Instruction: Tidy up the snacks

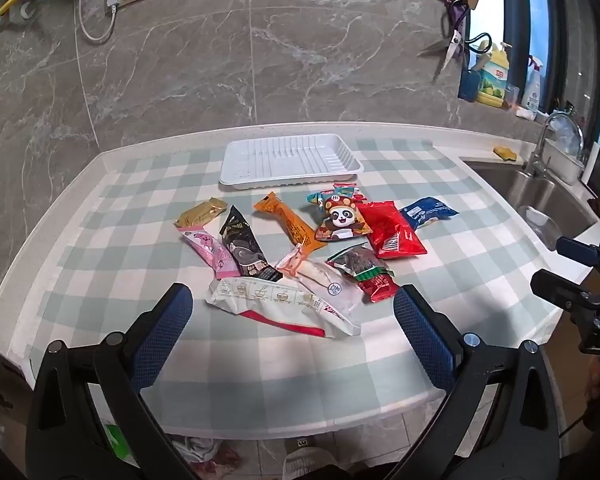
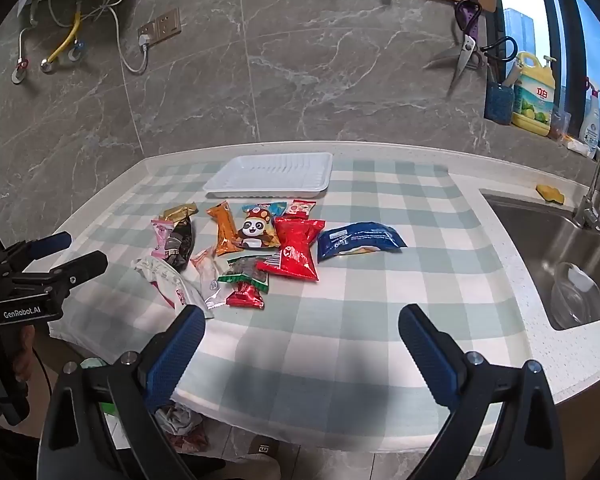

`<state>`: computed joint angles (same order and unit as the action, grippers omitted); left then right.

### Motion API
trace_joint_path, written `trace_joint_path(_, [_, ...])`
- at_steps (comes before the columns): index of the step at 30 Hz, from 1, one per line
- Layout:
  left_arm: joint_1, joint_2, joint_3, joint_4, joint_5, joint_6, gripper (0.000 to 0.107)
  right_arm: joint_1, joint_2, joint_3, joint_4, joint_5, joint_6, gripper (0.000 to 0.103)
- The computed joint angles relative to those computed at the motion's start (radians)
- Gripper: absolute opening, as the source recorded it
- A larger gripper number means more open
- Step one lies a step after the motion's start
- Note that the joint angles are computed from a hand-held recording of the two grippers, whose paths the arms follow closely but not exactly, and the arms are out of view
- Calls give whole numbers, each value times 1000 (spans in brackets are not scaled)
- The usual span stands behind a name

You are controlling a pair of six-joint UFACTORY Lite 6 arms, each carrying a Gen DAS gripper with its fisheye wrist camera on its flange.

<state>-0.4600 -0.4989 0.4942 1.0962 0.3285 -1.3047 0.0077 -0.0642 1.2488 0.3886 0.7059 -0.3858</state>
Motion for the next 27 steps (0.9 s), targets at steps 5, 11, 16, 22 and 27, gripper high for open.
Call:
trace_joint_path(5, [19, 6, 6, -54, -19, 58, 102, 1, 3, -4, 8, -7, -2, 100])
trace_joint_path(11, [4, 5, 2, -4, -3, 3, 102, 4, 7, -6, 10, -12, -2, 100])
trace_joint_path(16, [6, 7, 3, -7, -7, 6, 102, 4, 5, -9, 9, -13, -1, 100])
trace_joint_path(22, [5, 4, 3, -12, -3, 9, 102, 7, 3, -10, 7, -12, 2, 100])
trace_joint_path(27, [58, 30, 0, 46, -57, -17, 102, 11, 2, -11, 4, -14, 8, 100])
